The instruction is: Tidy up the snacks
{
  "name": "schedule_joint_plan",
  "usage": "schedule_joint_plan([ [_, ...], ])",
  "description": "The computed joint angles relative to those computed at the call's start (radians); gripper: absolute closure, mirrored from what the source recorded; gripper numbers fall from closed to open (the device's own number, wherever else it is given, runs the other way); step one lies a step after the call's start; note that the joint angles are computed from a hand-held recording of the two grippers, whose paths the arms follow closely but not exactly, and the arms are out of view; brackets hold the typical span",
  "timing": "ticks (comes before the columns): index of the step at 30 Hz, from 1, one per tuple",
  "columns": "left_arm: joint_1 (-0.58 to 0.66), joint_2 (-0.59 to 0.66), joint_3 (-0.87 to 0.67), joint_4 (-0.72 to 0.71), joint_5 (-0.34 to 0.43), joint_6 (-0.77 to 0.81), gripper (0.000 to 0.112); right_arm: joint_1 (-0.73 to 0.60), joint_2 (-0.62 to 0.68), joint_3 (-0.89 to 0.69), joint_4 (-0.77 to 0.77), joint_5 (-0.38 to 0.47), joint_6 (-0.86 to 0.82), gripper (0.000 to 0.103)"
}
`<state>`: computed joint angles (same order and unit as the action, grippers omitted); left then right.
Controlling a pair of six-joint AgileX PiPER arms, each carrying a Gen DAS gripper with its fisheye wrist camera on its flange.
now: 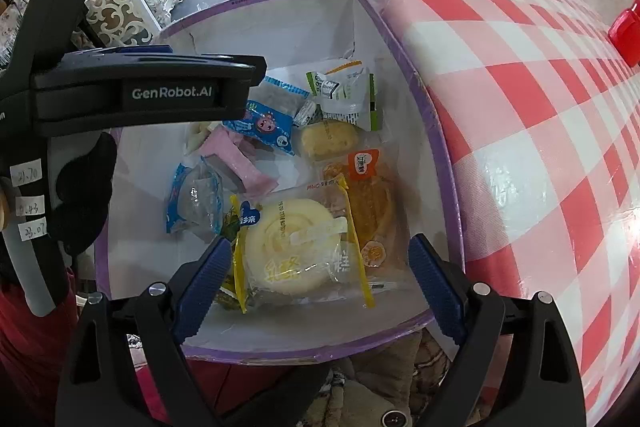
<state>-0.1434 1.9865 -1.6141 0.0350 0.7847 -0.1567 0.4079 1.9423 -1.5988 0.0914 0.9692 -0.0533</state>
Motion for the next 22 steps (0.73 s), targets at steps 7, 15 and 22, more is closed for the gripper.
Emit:
schedule_joint_plan([
  [7, 0.005, 0.006, -0.006, -0.010, 0.008, 0.013, 0.011, 0.002, 0.002, 0.002, 0.000, -0.003, 0.003, 0.016],
  [15, -0.007, 0.010, 0.003, 0.018, 0.003, -0.004, 0.011, 0.001, 0.001, 0.002, 0.000, -0.002, 0.003, 0.016],
  [22, -0.010, 0.018, -0.006, 0.021, 0.013, 0.000, 0.011, 0.002, 0.001, 0.009, -0.003, -0.009, 0.007, 0.016],
])
